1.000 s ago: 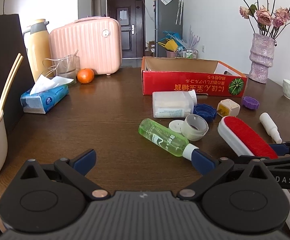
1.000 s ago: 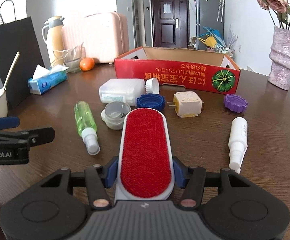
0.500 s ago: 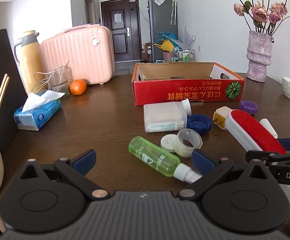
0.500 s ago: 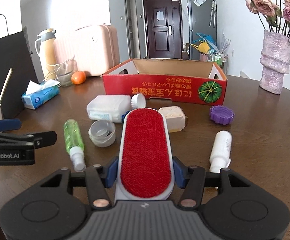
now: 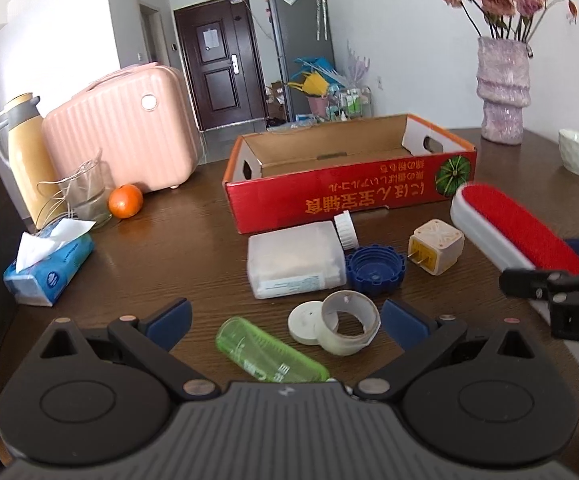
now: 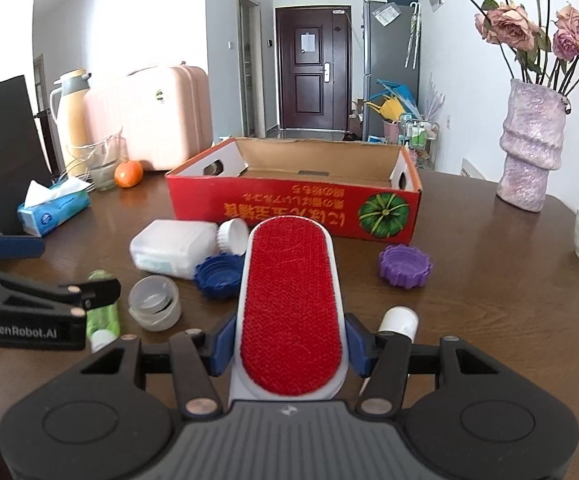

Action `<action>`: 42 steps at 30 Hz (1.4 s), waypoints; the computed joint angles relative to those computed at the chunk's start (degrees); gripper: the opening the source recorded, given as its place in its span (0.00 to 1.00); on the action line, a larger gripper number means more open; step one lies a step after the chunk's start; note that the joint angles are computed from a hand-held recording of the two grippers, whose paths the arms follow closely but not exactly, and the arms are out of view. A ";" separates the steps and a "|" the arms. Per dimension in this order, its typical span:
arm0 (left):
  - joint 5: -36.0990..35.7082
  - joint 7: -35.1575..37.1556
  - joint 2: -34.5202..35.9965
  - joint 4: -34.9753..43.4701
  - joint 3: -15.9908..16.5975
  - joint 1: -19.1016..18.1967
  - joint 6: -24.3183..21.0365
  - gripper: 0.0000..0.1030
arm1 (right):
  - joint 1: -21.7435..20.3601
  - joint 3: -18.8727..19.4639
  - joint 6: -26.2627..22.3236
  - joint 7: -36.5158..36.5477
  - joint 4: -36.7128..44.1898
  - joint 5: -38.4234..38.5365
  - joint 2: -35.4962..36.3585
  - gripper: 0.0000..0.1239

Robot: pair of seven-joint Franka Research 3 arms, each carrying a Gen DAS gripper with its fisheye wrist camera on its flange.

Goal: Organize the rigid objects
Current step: 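Grasp the clear tape roll with the left tool, then carry the lint brush and tape roll into the red cardboard box with both tools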

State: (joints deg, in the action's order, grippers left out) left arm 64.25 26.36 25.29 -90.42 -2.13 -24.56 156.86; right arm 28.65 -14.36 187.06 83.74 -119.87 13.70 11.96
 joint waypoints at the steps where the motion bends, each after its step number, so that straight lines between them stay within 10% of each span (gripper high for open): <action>1: -1.23 1.28 0.76 0.93 -0.51 0.30 -0.30 1.00 | -0.70 0.54 0.05 -0.08 0.40 0.11 0.28 0.44; 17: -11.33 10.64 8.61 8.23 1.21 -1.34 1.22 0.99 | -7.23 5.64 0.53 -0.29 3.04 4.61 3.37 0.44; 22: -12.53 11.79 9.32 8.47 1.96 -1.73 2.31 0.90 | -8.27 6.89 0.85 -0.68 3.04 4.64 3.47 0.44; 26: -16.20 16.81 10.03 8.57 -0.33 0.18 3.69 0.45 | -8.65 7.37 0.79 -1.05 2.99 4.71 3.46 0.44; 42: -11.24 8.81 7.91 6.00 5.86 -3.62 9.21 0.42 | -6.43 5.85 3.31 -3.34 2.21 7.27 3.32 0.44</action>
State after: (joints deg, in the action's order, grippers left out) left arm 53.02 35.16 33.20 -84.41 3.73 -28.19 166.07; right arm 22.22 -8.52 190.36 80.40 -117.66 20.97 15.28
